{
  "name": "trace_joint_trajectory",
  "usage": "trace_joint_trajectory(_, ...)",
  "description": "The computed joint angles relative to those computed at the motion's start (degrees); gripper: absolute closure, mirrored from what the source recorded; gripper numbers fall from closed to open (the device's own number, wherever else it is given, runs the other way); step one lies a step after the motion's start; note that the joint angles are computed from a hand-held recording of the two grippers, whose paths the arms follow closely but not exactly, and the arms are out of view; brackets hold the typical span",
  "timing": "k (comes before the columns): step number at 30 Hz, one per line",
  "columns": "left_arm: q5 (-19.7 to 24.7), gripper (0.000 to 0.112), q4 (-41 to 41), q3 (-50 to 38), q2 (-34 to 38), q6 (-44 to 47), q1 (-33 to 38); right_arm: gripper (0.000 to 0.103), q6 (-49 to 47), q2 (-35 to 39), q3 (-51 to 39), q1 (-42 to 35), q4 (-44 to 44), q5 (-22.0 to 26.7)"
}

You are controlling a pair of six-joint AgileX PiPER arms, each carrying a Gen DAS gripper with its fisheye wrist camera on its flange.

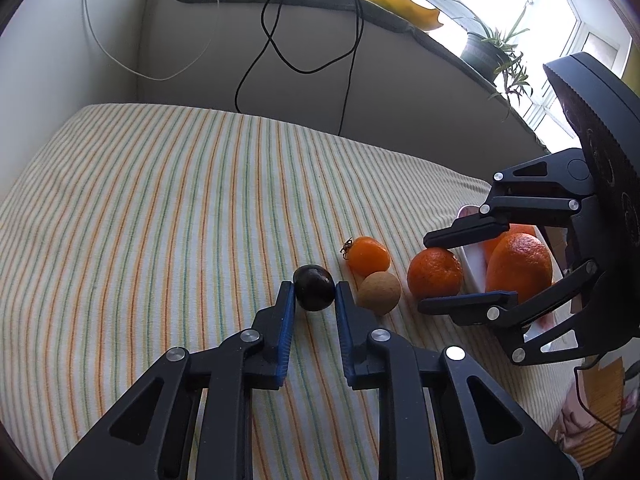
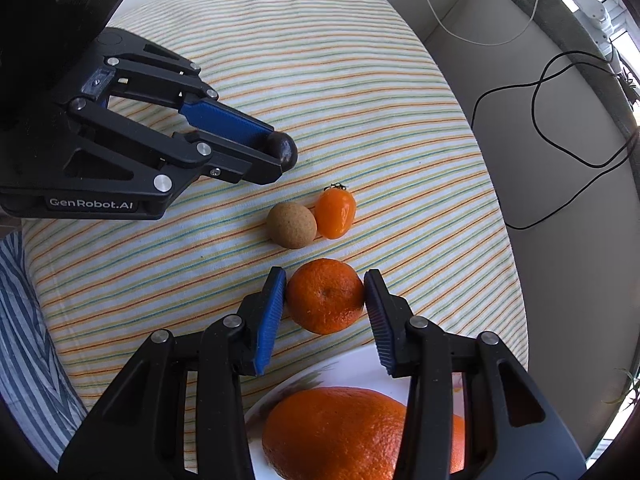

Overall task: Organize fruits
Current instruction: 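Grasp the tangerine on the cloth with the right gripper while the left gripper grasps the dark plum, then carry the tangerine with the right gripper while the left gripper carries the plum over the plate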

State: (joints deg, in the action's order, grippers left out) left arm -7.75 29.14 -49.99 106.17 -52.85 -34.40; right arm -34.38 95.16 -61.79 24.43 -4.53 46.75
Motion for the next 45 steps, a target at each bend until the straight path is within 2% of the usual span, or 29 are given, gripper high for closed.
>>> trace_joint_trajectory(9, -0.3, 0.094, -12.3, 2.9, -3.2, 11.6, -1.3, 0.061, -1.4, -3.0, 0.1, -0.4, 3.4, 0.8)
trace_joint_trajectory(11, -0.4, 0.094, -17.5, 3.9, -4.1, 16.3, -2.0, 0.061, -1.6, -3.5, 0.2, -0.4, 3.6, 0.8)
trace_joint_trajectory(15, -0.5, 0.094, -21.6, 4.7, -5.2, 20.4, -2.3, 0.061, -2.4, -5.0, 0.6, -1.0, 5.0, 1.1)
trace_joint_trajectory(24, -0.6, 0.094, -42.1, 8.0, -9.8, 39.7, -5.0, 0.061, -4.1, -9.0, 1.5, -3.0, 8.8, 1.3)
trace_joint_trajectory(27, -1.2, 0.094, -45.3, 9.4, -11.3, 42.6, -5.8, 0.061, -5.6, -11.3, 2.0, -4.6, 11.1, 2.0)
trace_joint_trajectory(38, -0.7, 0.094, -72.4, 7.4, -13.6, 67.5, -13.1, 0.061, -14.9, -21.5, 5.7, -17.1, 21.7, 6.2)
trace_joint_trajectory(41, -0.6, 0.094, -75.6, 6.1, -13.4, 70.4, -15.1, 0.061, -17.9, -24.0, 6.6, -22.0, 24.1, 7.9)
trace_joint_trajectory(45, -0.5, 0.094, -83.5, 3.4, -11.9, 78.5, -18.4, 0.061, -23.6, -25.1, 6.8, -30.3, 27.5, 10.7)
